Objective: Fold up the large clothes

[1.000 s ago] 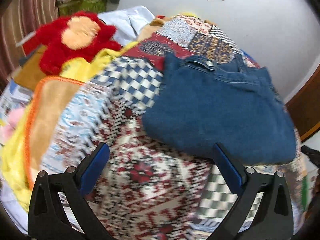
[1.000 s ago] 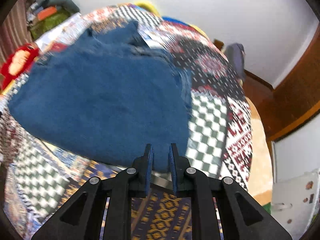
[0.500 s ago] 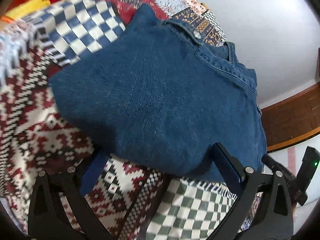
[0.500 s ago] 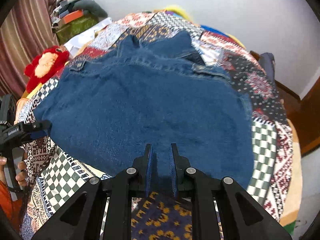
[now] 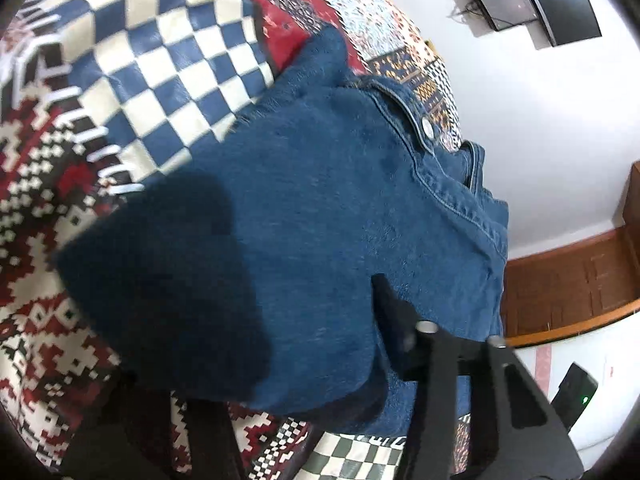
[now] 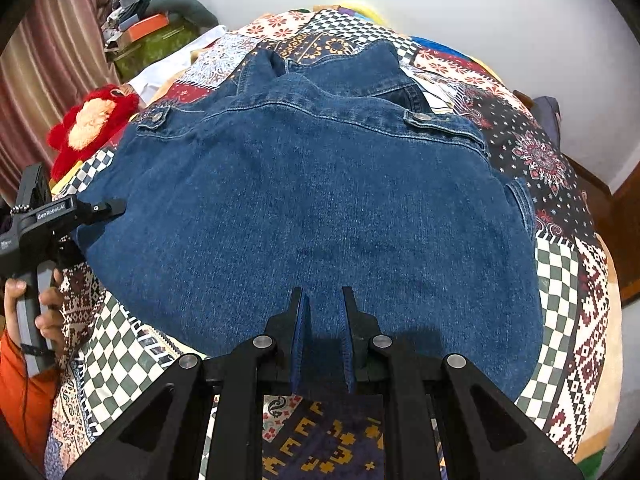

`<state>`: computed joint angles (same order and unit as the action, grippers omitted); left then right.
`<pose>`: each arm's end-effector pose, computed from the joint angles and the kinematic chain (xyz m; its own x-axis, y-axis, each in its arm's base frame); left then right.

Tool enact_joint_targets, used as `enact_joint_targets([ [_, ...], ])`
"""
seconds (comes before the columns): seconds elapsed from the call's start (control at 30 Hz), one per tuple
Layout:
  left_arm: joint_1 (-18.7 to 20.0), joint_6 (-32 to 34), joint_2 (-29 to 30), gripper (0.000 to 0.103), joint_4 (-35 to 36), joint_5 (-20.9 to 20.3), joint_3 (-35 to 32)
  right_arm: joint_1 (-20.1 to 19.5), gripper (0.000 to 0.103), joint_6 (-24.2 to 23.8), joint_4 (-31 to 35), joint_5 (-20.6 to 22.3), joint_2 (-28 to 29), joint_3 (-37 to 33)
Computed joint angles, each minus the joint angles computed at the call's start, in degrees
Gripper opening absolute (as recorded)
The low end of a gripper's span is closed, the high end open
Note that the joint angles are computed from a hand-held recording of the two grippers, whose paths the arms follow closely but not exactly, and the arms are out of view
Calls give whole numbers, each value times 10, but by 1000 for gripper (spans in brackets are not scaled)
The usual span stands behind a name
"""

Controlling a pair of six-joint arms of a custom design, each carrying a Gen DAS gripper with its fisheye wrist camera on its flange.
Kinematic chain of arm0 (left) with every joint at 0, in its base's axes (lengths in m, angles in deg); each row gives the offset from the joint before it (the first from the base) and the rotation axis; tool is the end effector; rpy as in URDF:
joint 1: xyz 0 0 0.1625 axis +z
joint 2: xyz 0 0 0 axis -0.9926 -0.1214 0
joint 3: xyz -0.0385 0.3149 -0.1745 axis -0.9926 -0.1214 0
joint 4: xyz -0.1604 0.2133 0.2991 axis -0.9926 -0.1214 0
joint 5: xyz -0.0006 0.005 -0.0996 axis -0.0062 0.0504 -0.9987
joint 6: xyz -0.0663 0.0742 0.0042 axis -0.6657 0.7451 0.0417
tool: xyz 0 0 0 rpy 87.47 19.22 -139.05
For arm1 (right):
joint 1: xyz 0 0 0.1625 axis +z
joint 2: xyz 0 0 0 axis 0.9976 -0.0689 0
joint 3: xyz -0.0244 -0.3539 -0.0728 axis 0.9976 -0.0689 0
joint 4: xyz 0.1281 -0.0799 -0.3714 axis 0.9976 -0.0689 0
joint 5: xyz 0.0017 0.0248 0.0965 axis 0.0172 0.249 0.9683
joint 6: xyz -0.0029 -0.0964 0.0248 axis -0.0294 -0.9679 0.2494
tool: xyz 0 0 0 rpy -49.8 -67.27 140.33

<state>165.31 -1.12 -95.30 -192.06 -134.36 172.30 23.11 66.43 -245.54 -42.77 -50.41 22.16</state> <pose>0.0672 -0.6366 0.2969 -0.9711 -0.2387 -0.0073 -0.2035 0.8432 -0.4977 0.2743 -0.5808 0.0552 -0.7519 -0.1388 0.6446 -0.3824 0.8881 -0.2549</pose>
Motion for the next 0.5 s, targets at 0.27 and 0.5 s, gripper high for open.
enact_joint_targets([
  [0.27,-69,59,-44,27,-41,93,34,20,12,22,43,10,-21,10],
  [0.5,-141,127,-103,27,-111,150,77,57,12,12,59,3,-17,-5],
])
